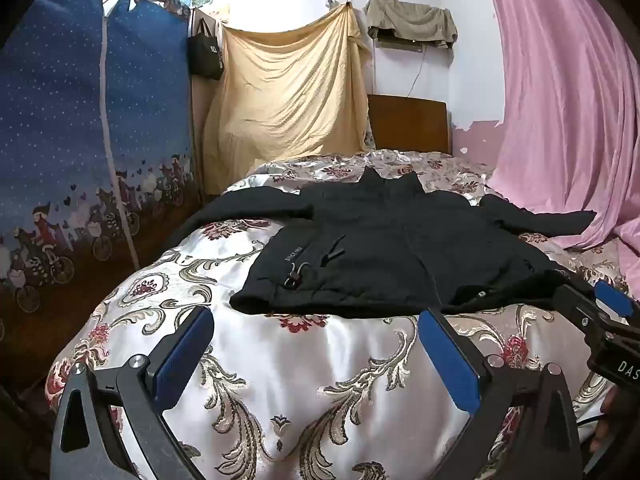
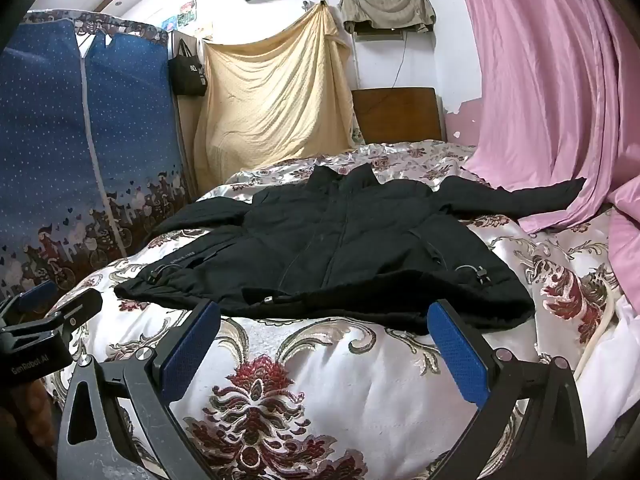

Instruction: Fold large clothes

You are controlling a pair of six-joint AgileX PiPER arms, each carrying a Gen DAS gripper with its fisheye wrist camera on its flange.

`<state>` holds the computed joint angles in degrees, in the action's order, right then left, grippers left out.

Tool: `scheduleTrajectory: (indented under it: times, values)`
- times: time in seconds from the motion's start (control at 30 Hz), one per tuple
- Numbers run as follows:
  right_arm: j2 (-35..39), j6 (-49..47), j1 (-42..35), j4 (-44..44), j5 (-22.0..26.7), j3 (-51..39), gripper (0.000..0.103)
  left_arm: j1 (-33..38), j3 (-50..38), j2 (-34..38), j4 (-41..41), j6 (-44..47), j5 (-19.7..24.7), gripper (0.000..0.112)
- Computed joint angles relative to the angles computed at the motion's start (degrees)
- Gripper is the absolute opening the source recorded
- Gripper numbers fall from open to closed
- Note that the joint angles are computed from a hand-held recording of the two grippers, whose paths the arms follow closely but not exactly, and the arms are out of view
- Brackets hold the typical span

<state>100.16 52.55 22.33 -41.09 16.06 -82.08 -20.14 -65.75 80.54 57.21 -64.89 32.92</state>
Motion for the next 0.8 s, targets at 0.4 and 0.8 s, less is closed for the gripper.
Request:
scheduleTrajectory:
  times: [0.4, 0.8]
  values:
    - [0.08, 0.74, 0.0, -0.6, -0.25, 0.17, 0.102, -0.03, -0.07, 0.03, -0.11, 0.11, 0.17, 0.103]
    - [0.05, 0.39, -0.06, -0.12, -0.31, 0.23, 0.102, -0.07, -0.05, 0.03, 0.07, 0.04, 0.21, 0.103]
